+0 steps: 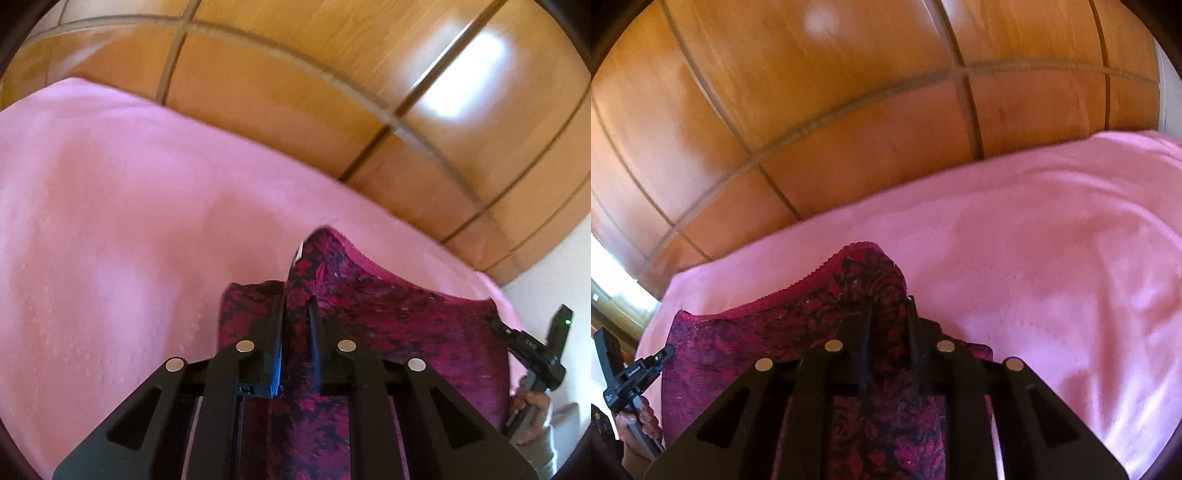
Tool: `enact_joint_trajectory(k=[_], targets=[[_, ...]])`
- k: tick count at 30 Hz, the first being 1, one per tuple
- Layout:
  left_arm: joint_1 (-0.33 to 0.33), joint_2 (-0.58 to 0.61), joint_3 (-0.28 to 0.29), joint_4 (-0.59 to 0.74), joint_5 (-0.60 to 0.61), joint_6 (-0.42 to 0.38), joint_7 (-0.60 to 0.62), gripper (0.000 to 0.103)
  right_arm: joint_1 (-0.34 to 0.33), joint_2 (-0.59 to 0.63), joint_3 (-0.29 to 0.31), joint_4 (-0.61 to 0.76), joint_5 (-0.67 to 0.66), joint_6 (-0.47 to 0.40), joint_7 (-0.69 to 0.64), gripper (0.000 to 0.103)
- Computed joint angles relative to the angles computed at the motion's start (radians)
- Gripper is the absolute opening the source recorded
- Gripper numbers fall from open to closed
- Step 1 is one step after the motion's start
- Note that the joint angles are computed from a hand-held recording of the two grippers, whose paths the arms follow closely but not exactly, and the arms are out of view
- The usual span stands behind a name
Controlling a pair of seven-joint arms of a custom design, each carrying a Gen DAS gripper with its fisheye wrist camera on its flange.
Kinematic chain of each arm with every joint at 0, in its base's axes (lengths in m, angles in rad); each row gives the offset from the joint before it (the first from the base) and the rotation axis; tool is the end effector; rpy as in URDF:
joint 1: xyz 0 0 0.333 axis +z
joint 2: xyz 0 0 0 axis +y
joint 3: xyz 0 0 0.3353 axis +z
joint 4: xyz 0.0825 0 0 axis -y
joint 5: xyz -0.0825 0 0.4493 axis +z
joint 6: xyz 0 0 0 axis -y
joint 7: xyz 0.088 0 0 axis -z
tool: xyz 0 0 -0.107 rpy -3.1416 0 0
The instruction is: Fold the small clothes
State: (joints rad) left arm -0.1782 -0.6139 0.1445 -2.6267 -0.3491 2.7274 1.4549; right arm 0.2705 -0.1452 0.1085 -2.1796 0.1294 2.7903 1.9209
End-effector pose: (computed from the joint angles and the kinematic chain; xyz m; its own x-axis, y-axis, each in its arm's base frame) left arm 0.4530 0.0003 0.5079 0.1798 -0.8752 0.4491 -0.7392 -0.4214 -0.5253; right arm 0.5674 0.2222 0.5313 0.0488 -0.9438 -0.3270 -0.7783 0.1693 -0.6046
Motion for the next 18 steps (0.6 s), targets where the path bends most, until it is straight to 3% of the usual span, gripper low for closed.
enact_joint_trajectory(k=[2,5,6,7,8,10,12,13,16,18], targets=[[0.003,0.033,-0.002,0.014,0.007,-0.011,0.005,0.013,-0.012,0.042,0.007,0.011,-0.047,-0.023,0.039,0.015],[0.080,0.050,-0.098,0.036,0.119,-0.027,-0.061,0.014,0.001,0.055,-0.008,0.007,0.001,-0.002,0.020,0.019],[0.095,0.047,-0.117,0.040,0.147,-0.032,-0.083,0.018,0.001,0.051,-0.011,0.009,-0.003,-0.009,0.015,0.028],[0.114,0.034,-0.139,0.038,0.179,-0.029,-0.114,0.029,-0.001,0.042,-0.009,0.007,-0.021,-0.014,0.025,0.046],[0.133,0.011,-0.162,0.029,0.212,-0.020,-0.151,0.034,-0.009,0.024,-0.004,-0.005,-0.054,-0.005,0.054,0.052],[0.145,-0.048,-0.180,0.002,0.262,0.002,-0.197,0.036,-0.022,-0.007,0.011,-0.025,-0.115,0.021,0.097,0.053],[0.131,-0.103,-0.180,-0.026,0.295,0.032,-0.218,0.036,-0.058,-0.060,0.055,-0.054,-0.245,0.040,0.186,0.054],[0.111,-0.139,-0.172,-0.044,0.301,0.043,-0.223,0.036,-0.051,-0.079,0.062,-0.063,-0.250,0.052,0.182,0.055],[0.010,-0.203,-0.129,-0.089,0.291,0.061,-0.203,0.036,0.101,-0.139,-0.010,-0.118,-0.031,0.096,-0.060,0.057],[-0.053,-0.209,-0.114,-0.104,0.286,0.061,-0.181,0.036,0.124,-0.154,0.014,-0.133,0.015,0.083,-0.112,0.058]])
